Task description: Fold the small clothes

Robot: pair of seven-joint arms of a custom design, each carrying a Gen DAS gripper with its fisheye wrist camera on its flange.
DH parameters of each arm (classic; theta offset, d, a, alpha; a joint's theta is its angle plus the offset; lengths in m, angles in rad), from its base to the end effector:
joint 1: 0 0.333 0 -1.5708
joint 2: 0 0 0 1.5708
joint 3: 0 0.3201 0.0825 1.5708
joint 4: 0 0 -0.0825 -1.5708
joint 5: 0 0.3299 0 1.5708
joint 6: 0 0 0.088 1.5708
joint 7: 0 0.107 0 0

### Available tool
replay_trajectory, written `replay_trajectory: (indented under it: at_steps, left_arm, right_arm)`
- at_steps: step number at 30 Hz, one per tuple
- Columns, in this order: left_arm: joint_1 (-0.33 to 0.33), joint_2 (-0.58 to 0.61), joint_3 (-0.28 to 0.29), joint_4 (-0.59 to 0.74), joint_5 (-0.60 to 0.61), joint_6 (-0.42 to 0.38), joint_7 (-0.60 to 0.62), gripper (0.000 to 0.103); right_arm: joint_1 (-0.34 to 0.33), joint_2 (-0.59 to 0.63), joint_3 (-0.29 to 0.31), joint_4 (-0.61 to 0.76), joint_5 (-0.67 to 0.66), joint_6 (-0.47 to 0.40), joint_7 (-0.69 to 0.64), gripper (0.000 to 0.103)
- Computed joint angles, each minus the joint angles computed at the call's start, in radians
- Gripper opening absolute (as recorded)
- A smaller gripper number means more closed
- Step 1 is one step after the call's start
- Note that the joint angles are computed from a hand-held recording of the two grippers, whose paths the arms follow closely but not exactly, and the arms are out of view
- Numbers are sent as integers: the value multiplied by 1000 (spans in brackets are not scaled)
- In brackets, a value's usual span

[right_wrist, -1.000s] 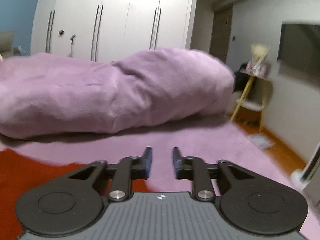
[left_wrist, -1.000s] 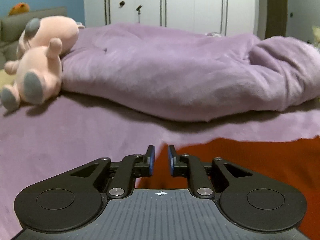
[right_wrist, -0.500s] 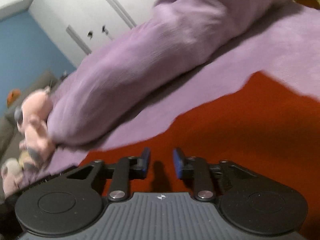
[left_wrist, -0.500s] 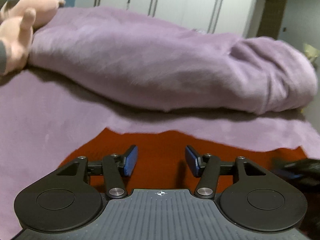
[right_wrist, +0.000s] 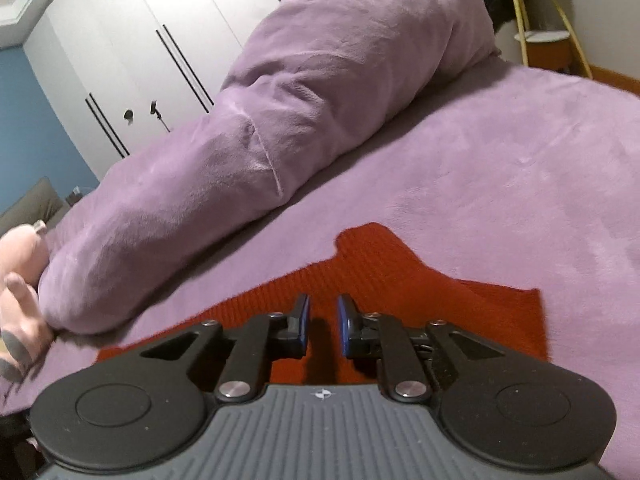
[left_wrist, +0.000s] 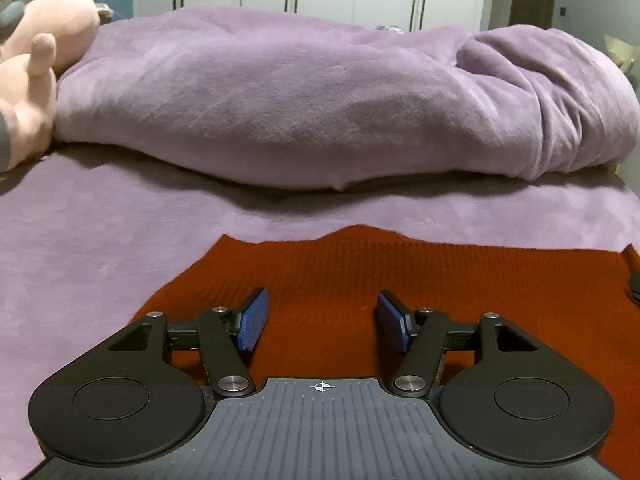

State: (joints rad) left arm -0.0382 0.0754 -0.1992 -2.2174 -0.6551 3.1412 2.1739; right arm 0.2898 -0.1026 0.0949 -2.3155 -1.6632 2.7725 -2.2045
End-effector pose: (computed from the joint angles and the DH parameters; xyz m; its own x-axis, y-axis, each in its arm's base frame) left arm 0.5328 -0.0714 0.4715 -0.2010 -0.9781 0.0541 -0.6555 0.0933 -0.7494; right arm 0.4153 0.2158 0.4457 -0.3403 -0.8159 -0.4675 -0.4078 0.5760 -0.7084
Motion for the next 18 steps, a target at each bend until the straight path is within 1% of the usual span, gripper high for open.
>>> replay_trajectory:
  at_steps: [1, 2, 3, 4, 8, 9, 11, 12, 13, 14, 15, 18]
  left_arm:
    - [-11, -6, 18, -9, 47, -1, -41, 66]
    - [-13, -12, 24, -16, 65, -1, -59, 66]
    - [-19, -20, 36, -26, 103, -3, -95, 66]
    - [-23, -27, 48, -34, 146, -8, -135, 66]
    - [-16, -60, 80, -57, 309, -47, -272, 66]
    - [-9, -72, 82, -63, 314, -60, -276, 66]
    - [-1, -100, 87, -78, 250, -81, -224, 66]
    - [-1, -120, 97, -88, 188, -95, -171, 66]
    - [-9, -142, 114, -102, 102, -104, -101, 66]
    - [-10, -167, 129, -118, 56, -116, -63, 66]
    - [-8, -191, 143, -135, 27, -132, -38, 66]
    - [-13, -276, 207, -197, -89, -181, 71, 66]
  right_arm:
    - [-1, -7, -1, -8, -6, 2, 12, 14]
    - [0, -20, 1, -27, -10, -8, 27, 14]
    - [6, -39, 11, -49, 1, -39, 25, 14]
    - [10, -44, 17, -55, 27, -64, -4, 14]
    - [19, -65, 31, -82, 56, -105, -34, 14]
    - [20, -66, 32, -83, 63, -108, -46, 14]
    - [26, -75, 39, -91, 106, -128, -97, 14]
    - [26, -77, 40, -91, 126, -132, -122, 14]
    - [29, -89, 44, -98, 158, -144, -154, 14]
    - [31, -104, 49, -110, 192, -154, -178, 14]
    - [33, -120, 54, -123, 215, -161, -200, 14]
    - [52, -210, 91, -194, 323, -222, -296, 15]
